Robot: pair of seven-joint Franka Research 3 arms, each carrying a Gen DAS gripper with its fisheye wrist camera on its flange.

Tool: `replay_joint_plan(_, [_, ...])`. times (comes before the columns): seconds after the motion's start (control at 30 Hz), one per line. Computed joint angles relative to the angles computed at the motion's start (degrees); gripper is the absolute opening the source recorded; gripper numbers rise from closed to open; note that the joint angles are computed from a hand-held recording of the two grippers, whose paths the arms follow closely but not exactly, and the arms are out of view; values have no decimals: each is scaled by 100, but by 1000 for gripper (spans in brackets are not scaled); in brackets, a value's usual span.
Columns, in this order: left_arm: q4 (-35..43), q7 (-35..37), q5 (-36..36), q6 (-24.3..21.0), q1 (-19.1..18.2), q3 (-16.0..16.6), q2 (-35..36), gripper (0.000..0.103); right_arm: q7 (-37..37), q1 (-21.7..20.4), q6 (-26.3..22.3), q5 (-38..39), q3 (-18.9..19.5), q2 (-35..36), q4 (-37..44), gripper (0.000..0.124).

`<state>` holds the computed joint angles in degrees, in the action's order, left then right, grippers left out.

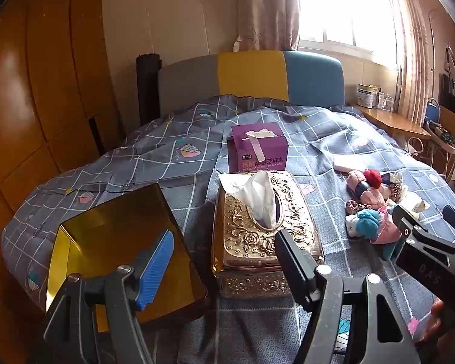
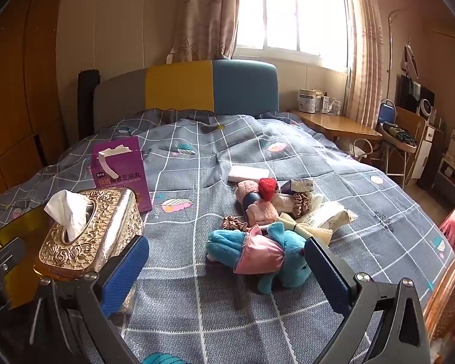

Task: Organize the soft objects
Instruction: 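Move both tools toward the pile of soft items on the bed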

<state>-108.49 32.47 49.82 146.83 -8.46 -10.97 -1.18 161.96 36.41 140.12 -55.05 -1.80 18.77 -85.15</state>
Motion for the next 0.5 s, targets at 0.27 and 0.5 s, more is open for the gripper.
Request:
replay_joint_plan(0.27, [0,-77,90,-3,-8,-9,0,70,-2,-19,-46,24,-7,5,31,103])
replay_joint_plan(0.5, [-17,-108,129,-47,-44,-42,-43,70,61,-46,-76,20,-13,-46,-26,103])
